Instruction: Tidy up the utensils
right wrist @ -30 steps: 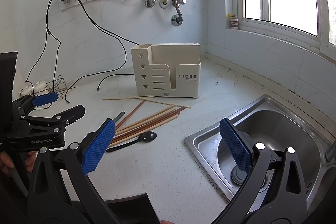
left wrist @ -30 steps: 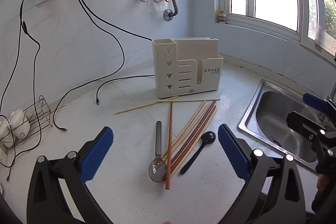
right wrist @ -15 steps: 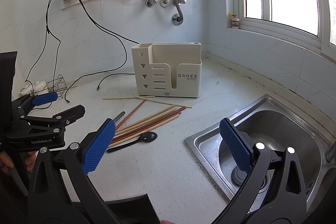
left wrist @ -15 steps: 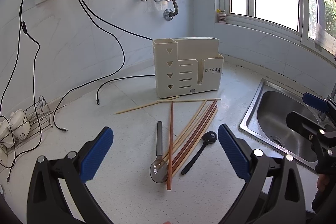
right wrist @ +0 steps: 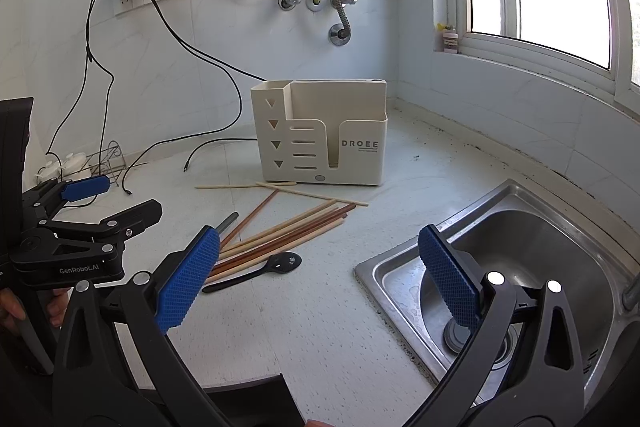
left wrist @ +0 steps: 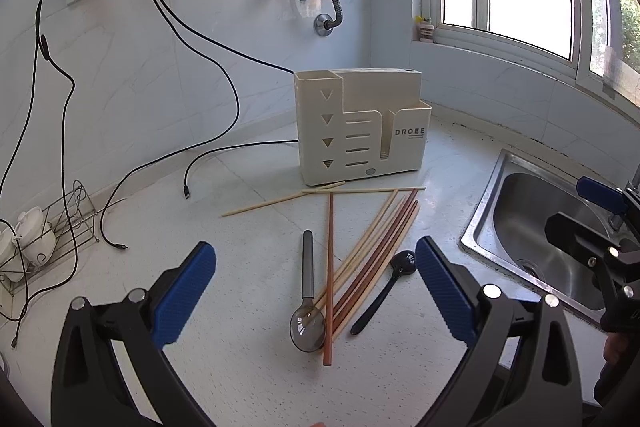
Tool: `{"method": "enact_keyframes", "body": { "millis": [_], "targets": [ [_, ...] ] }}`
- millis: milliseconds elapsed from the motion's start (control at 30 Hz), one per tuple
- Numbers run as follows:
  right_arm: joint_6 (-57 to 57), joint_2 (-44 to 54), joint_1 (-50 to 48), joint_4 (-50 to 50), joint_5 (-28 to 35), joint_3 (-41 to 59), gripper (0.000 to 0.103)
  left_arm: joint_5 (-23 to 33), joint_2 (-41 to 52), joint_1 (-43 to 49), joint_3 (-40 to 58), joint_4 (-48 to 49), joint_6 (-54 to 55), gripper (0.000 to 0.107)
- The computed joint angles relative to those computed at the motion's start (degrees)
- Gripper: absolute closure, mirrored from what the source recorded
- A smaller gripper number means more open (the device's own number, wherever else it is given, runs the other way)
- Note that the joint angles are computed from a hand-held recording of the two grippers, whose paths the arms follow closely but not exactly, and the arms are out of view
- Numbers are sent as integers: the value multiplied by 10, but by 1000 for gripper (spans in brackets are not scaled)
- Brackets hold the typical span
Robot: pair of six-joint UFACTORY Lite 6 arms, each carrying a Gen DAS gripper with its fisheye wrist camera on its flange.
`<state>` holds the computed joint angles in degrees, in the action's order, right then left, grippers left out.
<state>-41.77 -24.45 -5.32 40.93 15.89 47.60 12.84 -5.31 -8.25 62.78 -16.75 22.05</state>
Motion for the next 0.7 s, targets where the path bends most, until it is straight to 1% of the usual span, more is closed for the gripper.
{"method": "enact_keyframes", "body": {
  "millis": [100,200,267,300,333,367,400,433,500,533,600,633,667,700],
  "targets": [
    [18,15,4,-15,0,12,8,-1,8,4,4,-4,9,9],
    [26,35,6,-18,1,26,8,1,23,15,13,-32,52,9],
    [33,51,9,-25,5,39,8,12,41,33,27,-102,131,9],
    [42,61,11,-32,5,47,8,24,54,46,38,-152,190,9],
    [46,70,12,-34,6,53,8,34,69,55,50,-179,226,9],
    [51,81,13,-36,9,62,10,44,86,64,64,-195,253,9],
    [56,91,15,-37,9,68,14,50,100,73,76,-213,283,12],
    [68,101,18,-45,5,74,16,56,117,84,88,-243,328,16],
    [73,126,22,-46,3,90,24,75,156,104,123,-268,383,20],
    [72,141,23,-44,4,101,26,94,180,116,148,-280,408,24],
    [67,176,24,-52,13,127,38,133,232,138,205,-298,452,29],
    [73,196,25,-70,16,144,41,161,264,151,244,-304,470,33],
    [80,217,26,-89,19,162,46,182,296,159,286,-301,477,35],
    [78,238,25,-98,23,181,47,206,327,169,326,-303,489,37]
  ]
}}
